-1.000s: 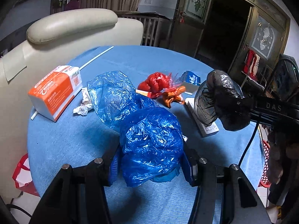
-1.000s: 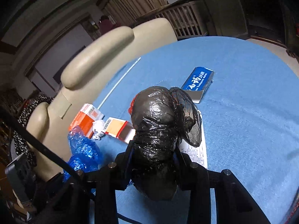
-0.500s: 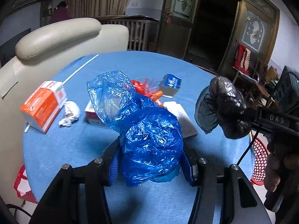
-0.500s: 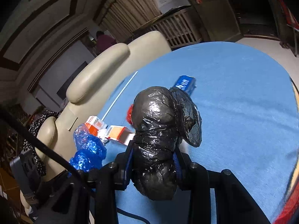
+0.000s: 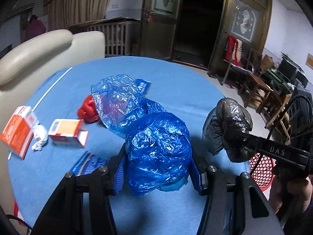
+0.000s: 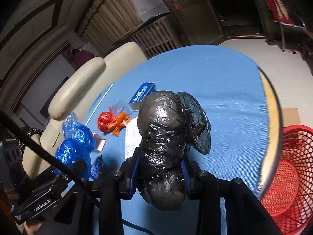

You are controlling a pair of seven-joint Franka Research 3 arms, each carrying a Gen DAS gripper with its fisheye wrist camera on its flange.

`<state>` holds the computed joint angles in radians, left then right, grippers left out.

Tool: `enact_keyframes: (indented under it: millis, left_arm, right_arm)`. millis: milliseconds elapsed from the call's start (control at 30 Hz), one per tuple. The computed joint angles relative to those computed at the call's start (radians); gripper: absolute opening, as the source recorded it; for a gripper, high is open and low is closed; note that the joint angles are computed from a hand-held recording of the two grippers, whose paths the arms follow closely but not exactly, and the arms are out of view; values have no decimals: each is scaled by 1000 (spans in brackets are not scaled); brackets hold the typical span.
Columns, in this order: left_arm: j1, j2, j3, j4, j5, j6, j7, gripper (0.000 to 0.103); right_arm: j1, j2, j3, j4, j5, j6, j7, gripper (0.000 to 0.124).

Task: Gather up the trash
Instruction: 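Lift both bags and carry them toward the red basket, then open the right tool over the red basket while the left tool drops the blue bag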

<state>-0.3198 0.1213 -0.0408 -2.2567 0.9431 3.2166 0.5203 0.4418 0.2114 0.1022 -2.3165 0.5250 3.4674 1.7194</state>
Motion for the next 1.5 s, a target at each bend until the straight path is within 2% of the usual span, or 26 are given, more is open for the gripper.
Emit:
enact_keyframes:
  millis: [133, 200, 300, 400, 500, 600, 667, 700, 767, 933, 1167, 1433, 1467, 1500]
  left_arm:
    - [28, 19, -49, 13, -89, 2, 92, 57]
    - [17, 24, -41, 20, -112, 4, 114, 57]
    - [4, 27, -29, 23, -146, 11, 145, 57]
    - [-80, 31, 58, 30, -104, 22, 93, 57]
    - [-65, 40, 49, 33, -120, 34, 119, 57]
    - [-115, 40, 99, 32, -119, 49, 115, 57]
    - [-118, 46, 98, 30, -140, 60, 140, 57]
    - [-86, 50, 58, 30, -164, 61, 170, 57]
    - [20, 67, -69, 40, -222, 51, 248, 57]
    - [91, 101, -202, 80, -295, 40, 371, 57]
    - [118, 143, -315, 136, -377, 18, 512, 57]
    - [138, 203, -428, 207, -467, -25, 678, 57]
    - [137, 211, -437, 217, -478, -32, 698, 57]
    - [142, 219, -455, 226, -491, -41, 720, 57]
  right_arm:
    - [45, -18, -40, -17, 70, 11, -52, 39]
    - [74, -23, -59, -17, 124, 17, -97, 39]
    - [78, -29, -57, -19, 168, 23, -131, 39]
    - [114, -34, -79, -8, 256, 17, -214, 39]
    - [136, -44, -89, -8, 339, 23, -290, 39]
    - [155, -56, -87, -13, 445, 38, -372, 39]
    - [161, -66, -81, -14, 527, 53, -435, 39]
    - [159, -71, -73, -17, 557, 62, -458, 39]
    - [143, -93, -55, -45, 602, 86, -479, 39]
    - [84, -147, -8, -121, 704, 146, -510, 39]
    - [3, -222, 24, -245, 806, 191, -505, 39]
    - [-52, -261, 17, -338, 798, 159, -446, 42]
    - [-61, -258, 15, -329, 840, 136, -483, 54]
    - [-71, -258, 8, -331, 843, 109, -482, 73]
